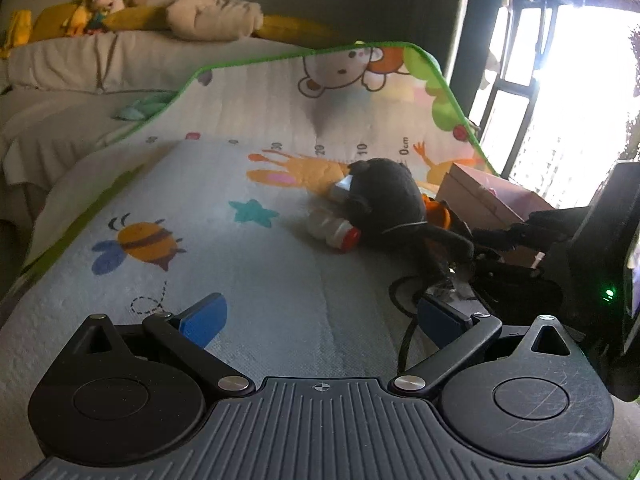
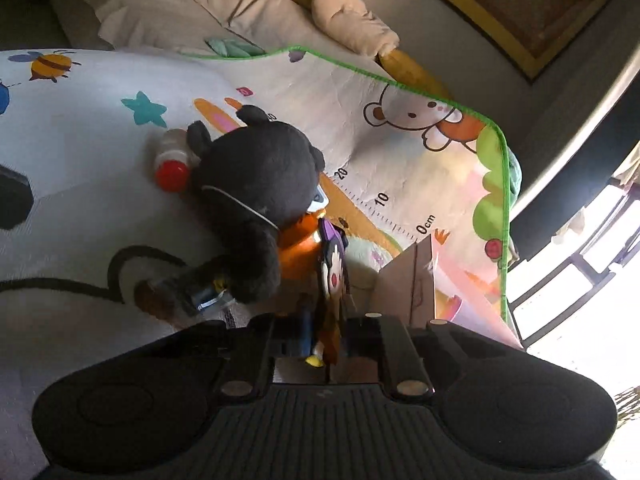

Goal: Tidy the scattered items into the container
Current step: 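Grasp the black tag-shaped item beside the plush penguin with the right tool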

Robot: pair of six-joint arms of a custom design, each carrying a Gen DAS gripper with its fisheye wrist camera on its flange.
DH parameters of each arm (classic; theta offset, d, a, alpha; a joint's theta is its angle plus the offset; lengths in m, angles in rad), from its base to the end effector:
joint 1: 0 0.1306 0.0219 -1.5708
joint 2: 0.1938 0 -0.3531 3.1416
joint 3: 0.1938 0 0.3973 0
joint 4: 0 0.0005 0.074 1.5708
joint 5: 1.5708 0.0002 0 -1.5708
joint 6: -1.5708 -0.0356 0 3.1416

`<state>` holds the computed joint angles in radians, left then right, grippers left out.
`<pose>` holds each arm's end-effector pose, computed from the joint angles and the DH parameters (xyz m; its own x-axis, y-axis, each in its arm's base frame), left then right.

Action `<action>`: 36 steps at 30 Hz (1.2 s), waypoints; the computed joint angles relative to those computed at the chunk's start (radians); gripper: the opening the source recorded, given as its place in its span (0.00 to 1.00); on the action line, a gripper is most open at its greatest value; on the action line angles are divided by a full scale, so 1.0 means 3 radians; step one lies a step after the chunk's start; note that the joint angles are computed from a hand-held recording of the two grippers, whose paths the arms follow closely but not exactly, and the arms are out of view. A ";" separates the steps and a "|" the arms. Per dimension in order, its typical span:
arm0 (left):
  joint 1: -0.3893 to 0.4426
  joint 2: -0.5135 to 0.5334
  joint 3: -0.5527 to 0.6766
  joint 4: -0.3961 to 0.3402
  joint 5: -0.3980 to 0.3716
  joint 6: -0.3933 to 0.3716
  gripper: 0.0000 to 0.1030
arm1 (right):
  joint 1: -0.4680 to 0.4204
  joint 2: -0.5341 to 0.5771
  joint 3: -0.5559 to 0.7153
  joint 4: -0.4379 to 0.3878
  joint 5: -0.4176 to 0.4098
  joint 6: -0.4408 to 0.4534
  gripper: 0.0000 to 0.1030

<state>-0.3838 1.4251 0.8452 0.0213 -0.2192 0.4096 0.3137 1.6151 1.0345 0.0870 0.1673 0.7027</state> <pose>0.4323 -0.1668 0.2078 -0.5283 -0.2059 -0.8237 -0.0173 0.9726 -0.2320 0.5093 0.1585 0.2039 -0.2374 -0.7470 -0.6210 -0.4170 0.6558 -0.6293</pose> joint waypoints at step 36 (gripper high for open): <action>-0.0293 0.0466 0.0844 -0.0382 -0.0071 -0.0843 1.00 | -0.1490 -0.1456 -0.1303 -0.0790 -0.1871 -0.2106 1.00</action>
<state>-0.4718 1.5649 1.0984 -0.0933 -0.2403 0.1566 -0.1332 1.1782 0.6435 -0.1500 -0.3939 0.0709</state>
